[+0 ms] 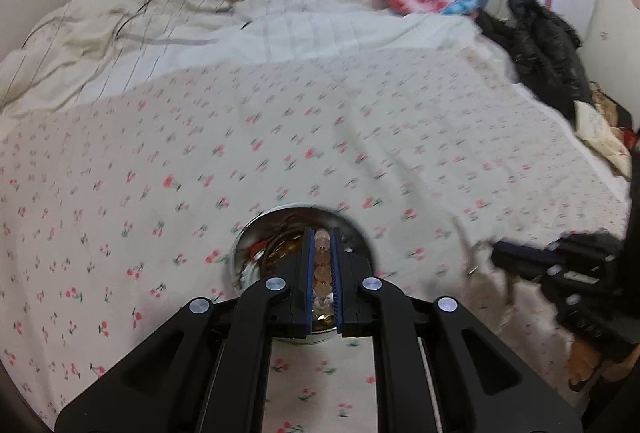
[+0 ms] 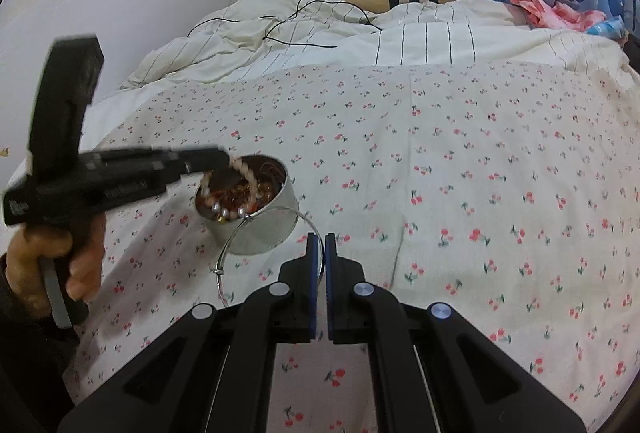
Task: Organize jewelry
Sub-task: 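Lower the silver wire bangle into the tin and open the right gripper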
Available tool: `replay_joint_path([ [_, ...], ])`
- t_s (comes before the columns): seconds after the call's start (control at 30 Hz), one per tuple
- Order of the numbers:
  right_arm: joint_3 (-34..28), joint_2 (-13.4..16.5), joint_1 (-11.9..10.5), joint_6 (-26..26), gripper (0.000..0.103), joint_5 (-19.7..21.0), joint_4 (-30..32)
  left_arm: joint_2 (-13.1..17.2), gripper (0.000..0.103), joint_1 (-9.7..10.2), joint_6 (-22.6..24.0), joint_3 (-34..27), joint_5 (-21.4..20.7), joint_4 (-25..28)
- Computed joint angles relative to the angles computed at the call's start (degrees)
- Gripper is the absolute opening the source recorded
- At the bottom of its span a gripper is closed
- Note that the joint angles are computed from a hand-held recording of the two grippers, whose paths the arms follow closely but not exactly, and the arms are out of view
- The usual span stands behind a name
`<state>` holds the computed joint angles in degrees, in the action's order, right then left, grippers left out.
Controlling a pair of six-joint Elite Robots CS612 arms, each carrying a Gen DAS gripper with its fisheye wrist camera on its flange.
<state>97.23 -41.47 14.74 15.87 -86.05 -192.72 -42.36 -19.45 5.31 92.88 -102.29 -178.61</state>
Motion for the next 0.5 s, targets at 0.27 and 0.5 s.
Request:
replay_joint_path([
  [0.27, -3.1, 1.2, 0.5, -1.3, 0.004, -1.1, 1.8, -0.3, 0.051, 0.64, -0.9, 0.7, 2.2, 0.3],
  [0.5, -5.1, 1.9, 1.1, -2.9, 0.004, -0.5, 3.7, -1.4, 0.074, 1.26, -4.3, 4.4, 7.0, -5.6],
])
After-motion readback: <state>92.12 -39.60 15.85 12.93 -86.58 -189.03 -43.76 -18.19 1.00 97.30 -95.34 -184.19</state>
